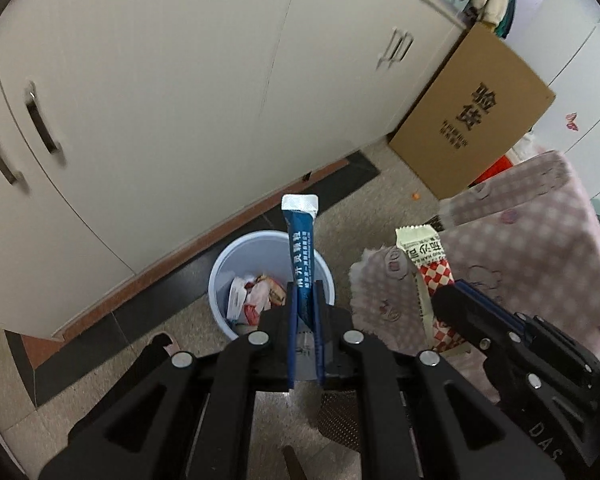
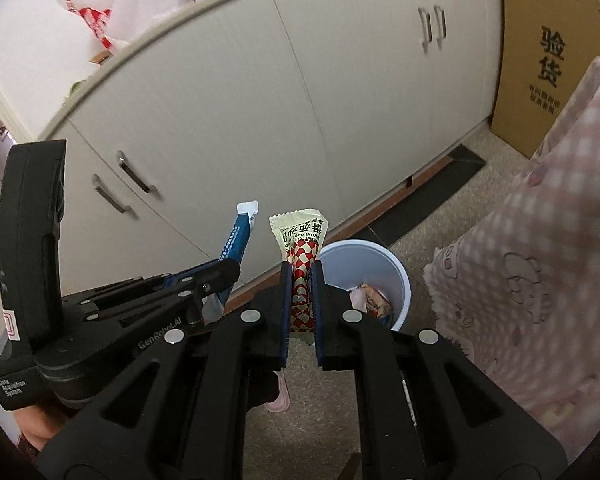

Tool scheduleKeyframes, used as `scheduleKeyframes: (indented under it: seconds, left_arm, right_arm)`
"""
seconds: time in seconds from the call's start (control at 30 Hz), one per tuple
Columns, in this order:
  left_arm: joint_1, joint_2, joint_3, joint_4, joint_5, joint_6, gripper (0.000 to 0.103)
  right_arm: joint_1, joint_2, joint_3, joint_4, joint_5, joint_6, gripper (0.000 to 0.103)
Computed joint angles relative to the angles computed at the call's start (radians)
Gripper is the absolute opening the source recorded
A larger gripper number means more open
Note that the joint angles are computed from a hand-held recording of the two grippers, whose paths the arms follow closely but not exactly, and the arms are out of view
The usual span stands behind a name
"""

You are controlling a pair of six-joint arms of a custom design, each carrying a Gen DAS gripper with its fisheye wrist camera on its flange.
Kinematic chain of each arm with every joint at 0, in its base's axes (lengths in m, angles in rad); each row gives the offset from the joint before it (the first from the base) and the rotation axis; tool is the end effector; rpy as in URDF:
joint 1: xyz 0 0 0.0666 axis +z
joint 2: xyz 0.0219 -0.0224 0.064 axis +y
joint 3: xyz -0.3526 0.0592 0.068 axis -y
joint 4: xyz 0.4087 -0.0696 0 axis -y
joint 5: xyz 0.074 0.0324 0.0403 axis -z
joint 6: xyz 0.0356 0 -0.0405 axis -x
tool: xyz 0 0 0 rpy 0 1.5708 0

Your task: Collect trash

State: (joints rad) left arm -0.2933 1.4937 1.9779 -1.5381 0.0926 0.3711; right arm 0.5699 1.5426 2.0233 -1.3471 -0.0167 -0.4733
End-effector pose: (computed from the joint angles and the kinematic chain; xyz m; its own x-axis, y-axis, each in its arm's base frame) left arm 0.4567 -0.1418 0.5824 -0.8958 -0.1066 -0.4314 0.0072 0.9671 -0.2541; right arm 0.4319 0.2770 0.5903 -0.8211 0.0151 -0.5706 -0.1958 0.9315 0.3065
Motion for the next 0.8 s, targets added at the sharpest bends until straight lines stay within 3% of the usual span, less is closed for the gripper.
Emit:
scheduleKeyframes:
  seconds: [0.17, 0.23, 0.3, 0.8]
  left_arm:
    - [0.005, 0.05, 0.0, 0.009, 0.035, -0.007, 0.01]
    - [0.006, 0.062, -0.001, 0.006, 0.031, -0.009, 0.021]
    - [0.003, 0.076, 0.002, 0.014, 0.016, -0.004, 0.046]
    - [0.007, 0.063, -0.036, 0.015, -0.047, 0.009, 0.059]
  right_arm:
    - [-0.017, 0.001, -0.053, 0.036, 0.007, -0.021, 0.01]
    - [-0.03, -0.002, -0.073, 0.046, 0.003, -0.03, 0.01]
    - [-0.036, 0.001, -0.08, 0.046, 0.0, -0.035, 0.01]
    - [-0.039, 0.005, -0.111, 0.063, -0.021, -0.05, 0.01]
